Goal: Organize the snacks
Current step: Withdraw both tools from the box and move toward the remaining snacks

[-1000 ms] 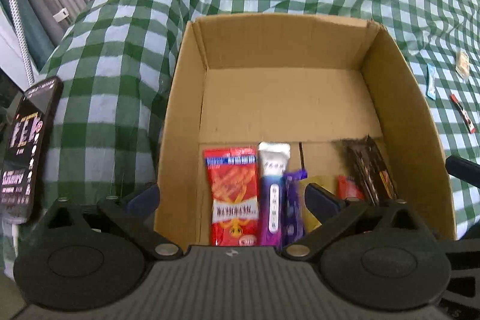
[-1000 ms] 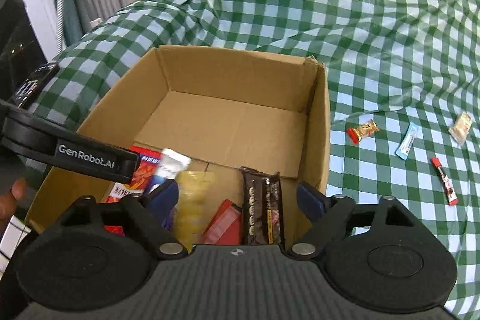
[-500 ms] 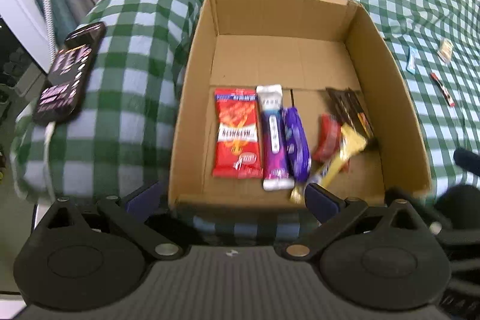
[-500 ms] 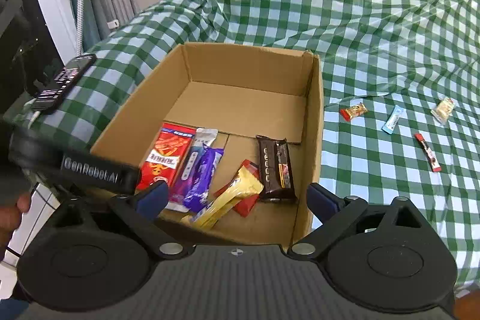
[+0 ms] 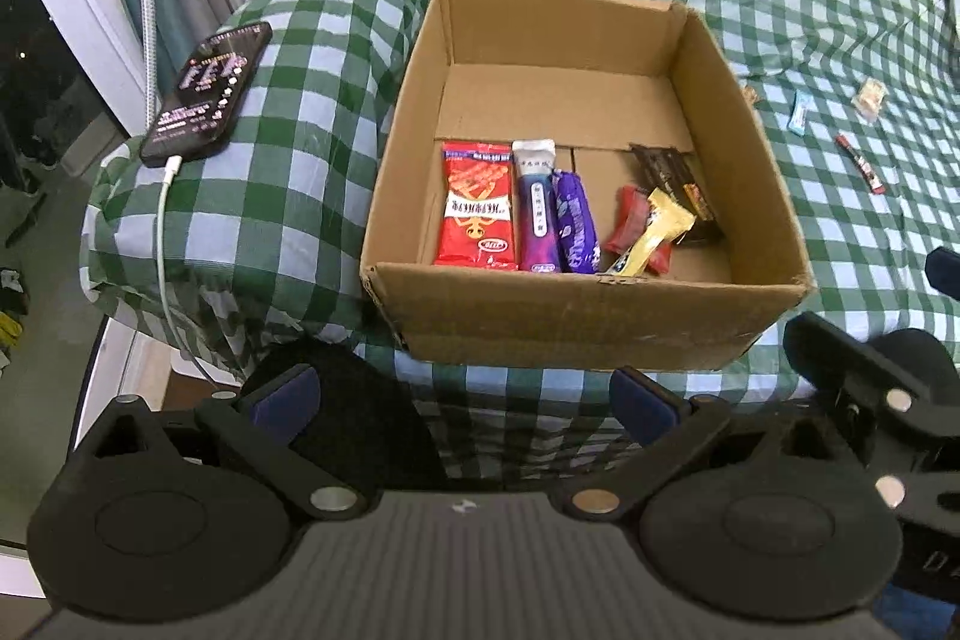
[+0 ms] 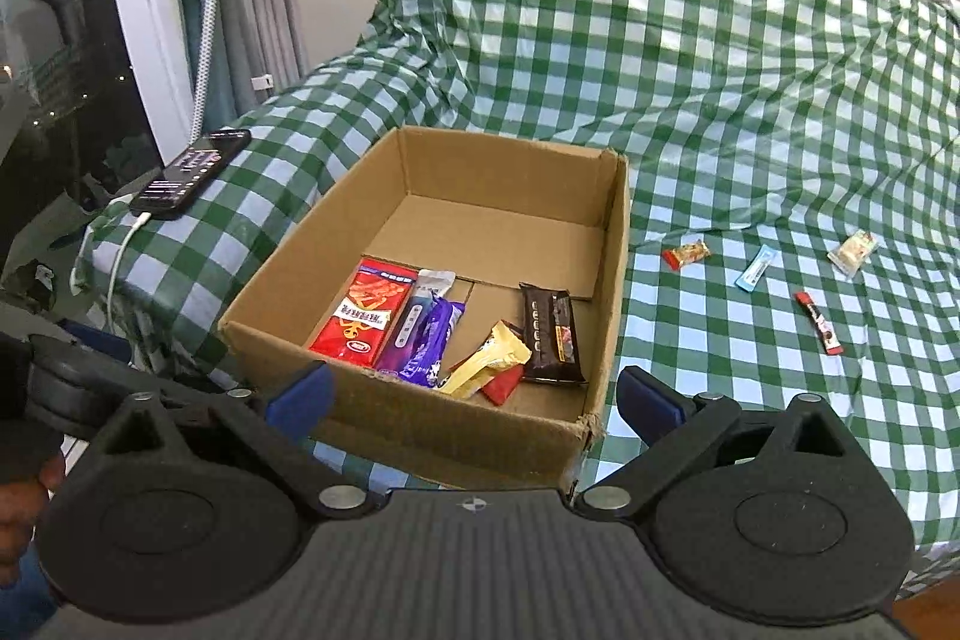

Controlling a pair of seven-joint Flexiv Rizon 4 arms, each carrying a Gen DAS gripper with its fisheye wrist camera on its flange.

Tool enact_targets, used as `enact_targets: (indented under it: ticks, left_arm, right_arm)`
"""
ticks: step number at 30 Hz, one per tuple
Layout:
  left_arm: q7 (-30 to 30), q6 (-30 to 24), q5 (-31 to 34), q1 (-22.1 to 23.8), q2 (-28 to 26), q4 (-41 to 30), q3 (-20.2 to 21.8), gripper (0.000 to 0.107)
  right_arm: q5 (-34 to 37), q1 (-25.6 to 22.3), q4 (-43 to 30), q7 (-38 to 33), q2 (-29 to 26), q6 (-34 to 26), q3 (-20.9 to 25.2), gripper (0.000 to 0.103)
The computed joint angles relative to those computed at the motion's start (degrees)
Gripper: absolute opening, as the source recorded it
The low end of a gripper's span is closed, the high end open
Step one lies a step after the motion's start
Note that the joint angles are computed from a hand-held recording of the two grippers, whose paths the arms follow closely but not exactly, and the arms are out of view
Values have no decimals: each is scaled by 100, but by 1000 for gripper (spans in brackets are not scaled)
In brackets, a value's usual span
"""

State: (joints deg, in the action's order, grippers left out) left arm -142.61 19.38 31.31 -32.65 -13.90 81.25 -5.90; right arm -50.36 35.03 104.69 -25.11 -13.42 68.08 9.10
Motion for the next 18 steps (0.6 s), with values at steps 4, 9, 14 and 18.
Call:
enact_targets:
  ticks: [4,9,14,18]
  left_arm:
    - [-47,-62,147,-95,43,-45,-37,103]
    - [-100,-143,292,-174,89,-89,-73,103]
    - [-140,-228,367,-213,117,-118,-102,103]
    - [-129,-263,394,-219,125,-134,-118,103]
  right_arm:
    - [-365,-28,197,320,185,123,-50,100]
    - [-751,-150,349,675,330,236,-20,101]
    - [-966,-246,409,861,390,319,26,101]
    - [-1062,-301,437,930,417,374,53,101]
